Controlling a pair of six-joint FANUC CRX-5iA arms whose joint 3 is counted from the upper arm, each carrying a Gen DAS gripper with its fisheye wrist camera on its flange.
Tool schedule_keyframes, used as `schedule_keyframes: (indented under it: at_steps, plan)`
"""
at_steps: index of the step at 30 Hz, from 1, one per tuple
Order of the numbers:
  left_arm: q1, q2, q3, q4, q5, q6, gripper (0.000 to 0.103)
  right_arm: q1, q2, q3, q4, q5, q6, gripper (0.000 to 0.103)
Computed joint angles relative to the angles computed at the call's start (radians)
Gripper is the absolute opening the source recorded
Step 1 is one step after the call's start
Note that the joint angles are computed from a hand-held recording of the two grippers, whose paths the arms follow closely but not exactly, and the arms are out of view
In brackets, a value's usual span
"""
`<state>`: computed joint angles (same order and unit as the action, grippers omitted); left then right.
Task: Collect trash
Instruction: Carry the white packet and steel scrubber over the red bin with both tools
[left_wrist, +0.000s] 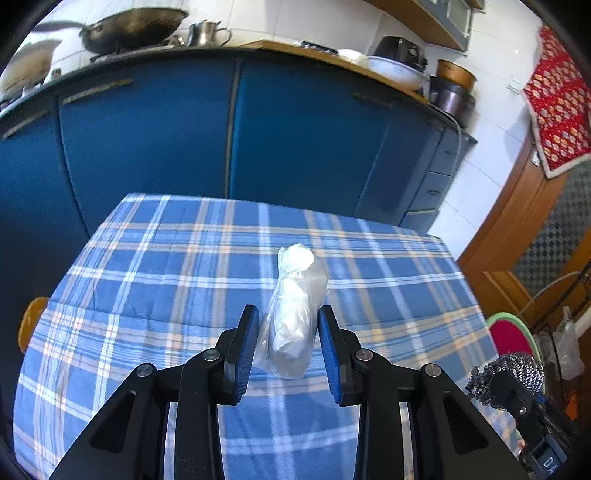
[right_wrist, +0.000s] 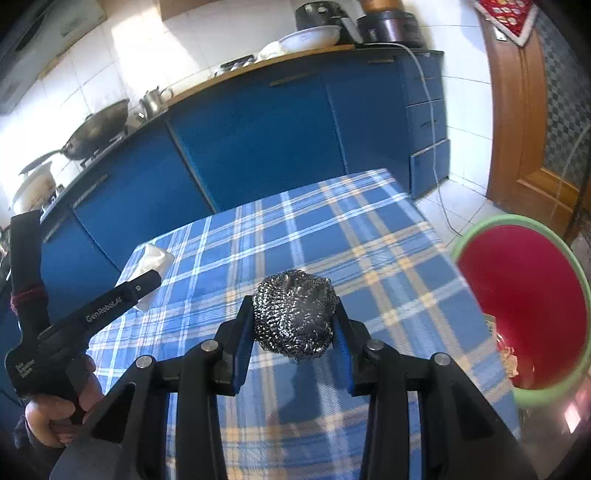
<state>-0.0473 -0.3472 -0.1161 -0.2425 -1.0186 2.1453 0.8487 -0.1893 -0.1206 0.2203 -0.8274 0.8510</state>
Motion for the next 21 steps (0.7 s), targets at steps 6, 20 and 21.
schedule_keyframes:
  at_steps: [6, 20, 21]
  plan:
    - [-0.1, 0.025, 0.064, -0.061, -0.032, 0.034, 0.034, -0.022, -0.066, -0.044, 0.011, 0.009, -0.026, 0.041]
    - [-0.275, 0.143, 0.188, -0.117, -0.063, 0.034, 0.034, -0.118, -0.167, -0.119, 0.017, 0.018, -0.076, 0.041]
    - [-0.281, 0.155, 0.194, -0.106, -0.058, 0.022, 0.034, -0.128, -0.17, -0.123, 0.014, 0.018, -0.077, 0.041]
